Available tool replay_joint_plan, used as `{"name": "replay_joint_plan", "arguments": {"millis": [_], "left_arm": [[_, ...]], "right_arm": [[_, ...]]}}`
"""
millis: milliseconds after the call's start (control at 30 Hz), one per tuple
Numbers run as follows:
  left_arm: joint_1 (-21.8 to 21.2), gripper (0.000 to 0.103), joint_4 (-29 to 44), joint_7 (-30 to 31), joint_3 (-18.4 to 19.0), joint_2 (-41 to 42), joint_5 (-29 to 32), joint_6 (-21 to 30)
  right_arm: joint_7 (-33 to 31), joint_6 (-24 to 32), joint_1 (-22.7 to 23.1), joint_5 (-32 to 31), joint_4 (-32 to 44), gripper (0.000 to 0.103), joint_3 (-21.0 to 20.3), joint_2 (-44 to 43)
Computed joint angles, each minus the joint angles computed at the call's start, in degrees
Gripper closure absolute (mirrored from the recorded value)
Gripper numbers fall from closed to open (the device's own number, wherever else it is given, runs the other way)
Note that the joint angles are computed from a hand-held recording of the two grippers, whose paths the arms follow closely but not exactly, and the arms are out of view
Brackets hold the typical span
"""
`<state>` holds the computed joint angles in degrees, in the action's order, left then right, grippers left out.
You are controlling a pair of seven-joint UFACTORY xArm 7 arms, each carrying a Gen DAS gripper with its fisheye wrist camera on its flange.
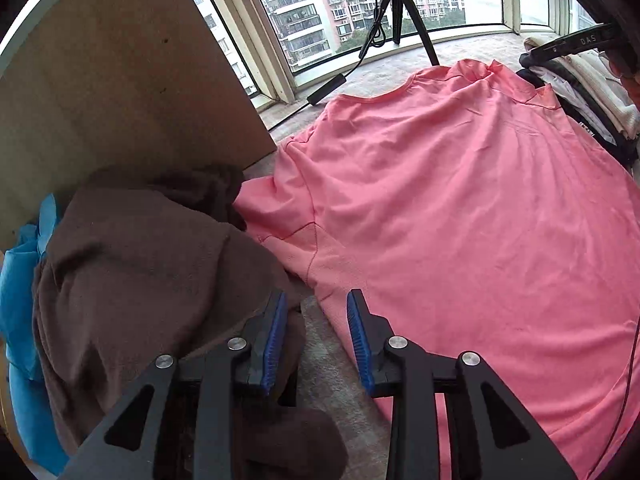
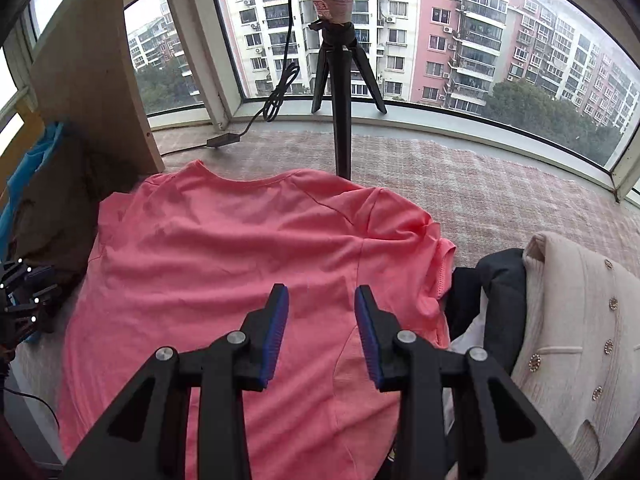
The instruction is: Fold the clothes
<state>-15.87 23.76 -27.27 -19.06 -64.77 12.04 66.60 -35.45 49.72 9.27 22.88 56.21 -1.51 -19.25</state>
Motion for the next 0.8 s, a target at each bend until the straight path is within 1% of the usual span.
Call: {"name": "replay_joint_plan", "arguments": {"millis": [67, 100, 133, 200, 233, 300, 367, 400, 467, 567, 633, 667, 733, 800], "left_arm": [[1.8, 0.073, -0.9, 0.8, 1.3, -0.3, 1.8, 0.4], [2.6, 0.075, -1.2, 1.3, 1.5, -0.5, 2.8, 1.0], [3.0, 0.078, -1.6, 1.9, 1.5, -0.9, 3.6, 1.9], [2.4, 0.078, -1.6, 2.4, 2.2, -3.0, 2.5, 4.0], [1.5, 0.078, -1.2, 2.6, 2.5, -4.8, 1.4, 5.2], [-0.5, 0.076, 0.3, 3.1, 2.1, -8.9, -1.1, 8.1], [-2.4, 0.070, 2.9, 3.7, 0.8, -12.8, -3.4, 12.6], [-3.2, 0.068, 4.6, 4.1, 0.1, -14.7, -4.7, 15.1], [-4.4, 0.068, 7.9, 4.8, -0.5, -18.6, -7.3, 20.5], [-3.9, 0.068, 13.6, 5.4, -1.9, -23.8, -10.3, 30.7], [-3.5, 0.066, 16.3, 5.0, -3.4, -26.8, -14.3, 36.2], [-3.9, 0.066, 16.1, 4.7, -4.4, -28.0, -17.9, 37.0], [-5.1, 0.066, 14.7, 4.3, -7.0, -29.8, -26.6, 36.5], [-6.9, 0.066, 12.9, 3.5, -10.0, -31.2, -35.3, 35.0]], "right_arm": [[-1.4, 2.1, 1.3, 0.8, -2.1, 0.069, 0.4, -2.3], [-1.3, 2.3, 1.5, -0.5, -3.7, 0.069, 1.3, -3.3], [-0.3, 1.9, 1.4, -3.0, -5.7, 0.069, 2.8, -4.2], [2.0, 0.8, 0.6, -8.3, -9.0, 0.070, 4.7, -6.4], [2.4, 1.5, 0.7, -9.1, -9.8, 0.070, 4.3, -7.7], [2.4, 6.2, 0.6, -6.0, -9.3, 0.070, -0.1, -11.5], [4.1, 11.1, -1.7, -5.0, -8.8, 0.070, -3.7, -17.2], [5.0, 13.9, -3.3, -5.2, -8.2, 0.070, -5.3, -20.2], [5.9, 19.4, -6.6, -7.1, -6.5, 0.070, -8.2, -26.3], [7.4, 26.5, -11.7, -10.2, -2.5, 0.070, -12.8, -33.8], [8.5, 30.2, -14.8, -12.1, -0.5, 0.070, -16.0, -37.7], [8.8, 32.0, -16.2, -13.6, -0.3, 0.070, -17.0, -39.4], [8.6, 35.9, -19.0, -17.5, -2.5, 0.070, -17.6, -43.6], [8.3, 39.3, -21.4, -20.5, -7.1, 0.069, -17.7, -48.4]]}}
